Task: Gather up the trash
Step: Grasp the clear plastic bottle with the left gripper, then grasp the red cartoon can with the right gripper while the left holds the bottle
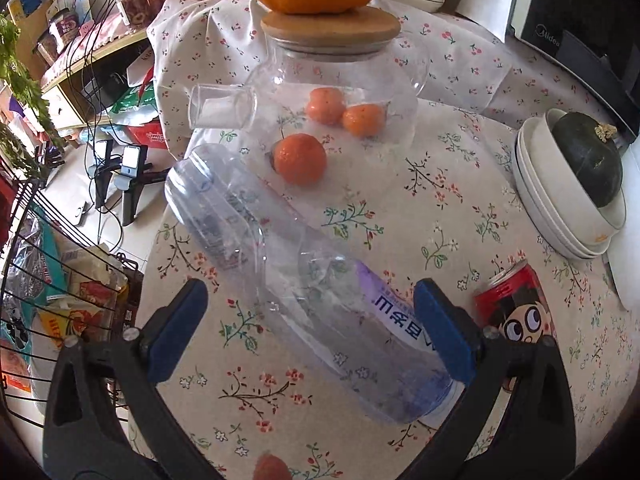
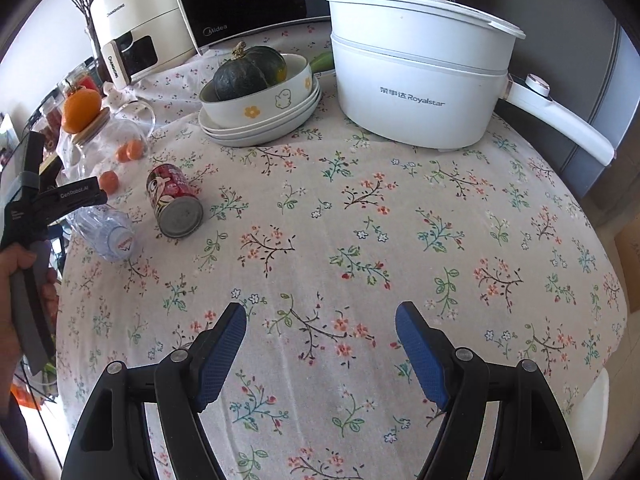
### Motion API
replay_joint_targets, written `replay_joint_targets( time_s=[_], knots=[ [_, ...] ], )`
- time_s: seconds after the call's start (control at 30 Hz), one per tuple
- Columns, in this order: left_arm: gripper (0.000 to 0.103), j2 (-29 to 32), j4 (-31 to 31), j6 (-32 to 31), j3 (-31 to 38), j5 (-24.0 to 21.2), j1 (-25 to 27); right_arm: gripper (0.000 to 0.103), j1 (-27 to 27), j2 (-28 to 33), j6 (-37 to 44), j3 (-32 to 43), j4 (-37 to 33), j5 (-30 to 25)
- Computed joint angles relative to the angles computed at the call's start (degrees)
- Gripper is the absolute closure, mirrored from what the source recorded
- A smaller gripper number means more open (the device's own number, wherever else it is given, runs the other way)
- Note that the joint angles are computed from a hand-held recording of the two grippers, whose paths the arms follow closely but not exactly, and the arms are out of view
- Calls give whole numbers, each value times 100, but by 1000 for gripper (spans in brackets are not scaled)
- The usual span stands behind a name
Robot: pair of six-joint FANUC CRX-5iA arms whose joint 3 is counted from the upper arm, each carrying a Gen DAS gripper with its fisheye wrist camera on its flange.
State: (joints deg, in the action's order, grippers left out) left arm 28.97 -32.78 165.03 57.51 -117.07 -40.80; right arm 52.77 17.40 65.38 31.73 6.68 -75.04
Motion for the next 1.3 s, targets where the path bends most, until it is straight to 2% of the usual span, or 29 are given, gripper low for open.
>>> replay_joint_targets(
  time_s=[0.1, 0.27, 0.43, 0.73, 0.87, 1.2, 1.23, 1.27, 1.3],
  knots=[
    [8, -100, -3, 74, -240, 96, -20, 24, 20, 183, 130, 209, -38, 68],
    [12, -557, 276, 5, -994, 761, -79, 24, 17, 451, 375, 559, -265, 98],
    [18, -988, 407, -366, -1586, 1206, -235, 24, 50, 761, 536, 930, -467, 185],
    [27, -1792, 1231, -522, -2854, 2247, -132, 24, 210, 1425, 1046, 1683, -817, 236],
    [32, -2041, 1076, -490, -3270, 2561, -219, 24, 307, 1739, 1283, 2015, -742, 229],
    [39, -2240, 595, -601, -3415, 2663, -480, 25, 290, 2053, 1499, 2330, -845, 414],
    [39, -2230, 559, -623, -3389, 2650, -503, 30, 277, 2048, 1525, 2329, -898, 434],
    [39, -2218, 504, -638, -3351, 2626, -539, 42, 265, 2059, 1544, 2362, -961, 432],
    [39, -2187, 450, -665, -3283, 2582, -578, 43, 275, 2058, 1493, 2358, -926, 428]
  ],
)
